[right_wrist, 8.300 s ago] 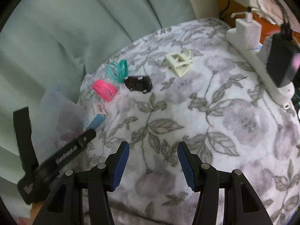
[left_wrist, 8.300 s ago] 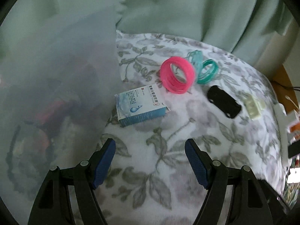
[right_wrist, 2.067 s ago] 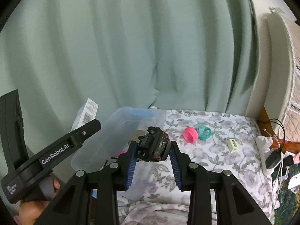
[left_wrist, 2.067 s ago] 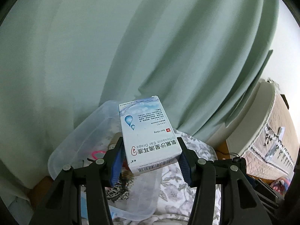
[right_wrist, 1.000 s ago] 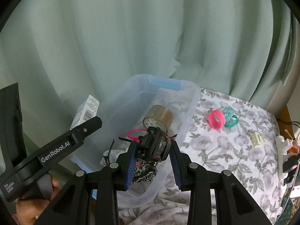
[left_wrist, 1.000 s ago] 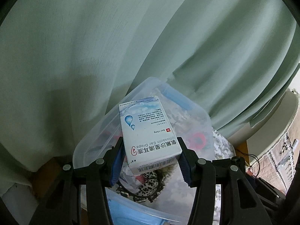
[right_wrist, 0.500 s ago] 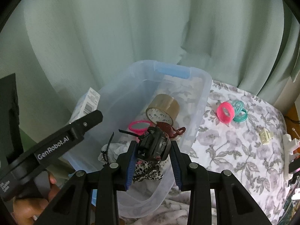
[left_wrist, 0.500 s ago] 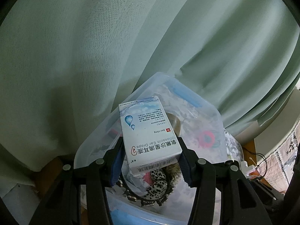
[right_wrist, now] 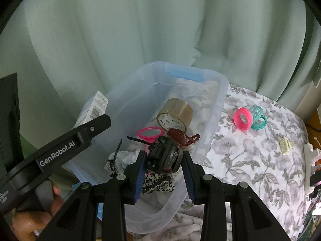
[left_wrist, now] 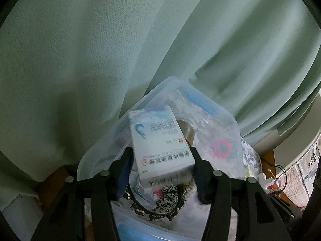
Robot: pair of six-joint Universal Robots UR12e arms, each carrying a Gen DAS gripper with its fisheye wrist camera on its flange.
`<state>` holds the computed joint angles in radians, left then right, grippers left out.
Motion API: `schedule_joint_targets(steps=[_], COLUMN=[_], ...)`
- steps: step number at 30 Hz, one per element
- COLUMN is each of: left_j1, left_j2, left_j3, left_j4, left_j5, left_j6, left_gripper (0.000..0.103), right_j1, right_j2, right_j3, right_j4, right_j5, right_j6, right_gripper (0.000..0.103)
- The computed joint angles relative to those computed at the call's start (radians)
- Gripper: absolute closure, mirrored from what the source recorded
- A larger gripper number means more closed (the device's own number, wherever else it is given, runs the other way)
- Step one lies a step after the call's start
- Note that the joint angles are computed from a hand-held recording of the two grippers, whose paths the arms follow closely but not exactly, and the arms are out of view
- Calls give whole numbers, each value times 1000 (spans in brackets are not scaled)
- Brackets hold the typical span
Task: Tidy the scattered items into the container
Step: 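Lower the ear-drop box and toy car into the box and open both grippers, then withdraw both open grippers back over the remaining hair coils and cream clip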
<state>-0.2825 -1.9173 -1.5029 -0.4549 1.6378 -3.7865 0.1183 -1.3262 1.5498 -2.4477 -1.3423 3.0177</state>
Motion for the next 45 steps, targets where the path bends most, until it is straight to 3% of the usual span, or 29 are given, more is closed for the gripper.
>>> schedule_joint_targets(steps=[3, 6, 16, 25, 33, 37, 42, 45], left_j1=[1, 1, -13, -38, -80, -109, -135, -161], left_j2=[3, 6, 8, 19, 21, 0, -33, -61], left_j3=[0, 0, 19, 27, 39, 85, 141, 182], left_j4=[-10, -14, -27, -12, 79, 44, -9, -37], left_j5=[-3, -2, 23, 104, 153, 168, 66, 70], left_j6=[-14, -16, 2, -14, -49, -17, 39, 93], left_gripper=[34, 34, 34, 29, 23, 23, 23, 23], right_j1=[0, 8, -7, -25, -75, -119, -184, -222], right_j2=[-1, -4, -14, -42, -89, -113, -139, -148], right_j3=[4, 8, 11, 42, 102, 135, 179, 200], right_j4=[-9, -27, -27, -79, -172, -231, -284, -314], right_j5=[16, -16, 6, 38, 104, 135, 179, 198], right_j6=[-13, -29, 3, 20, 62, 125, 211, 254], right_gripper=[41, 41, 41, 41, 40, 38, 33, 33])
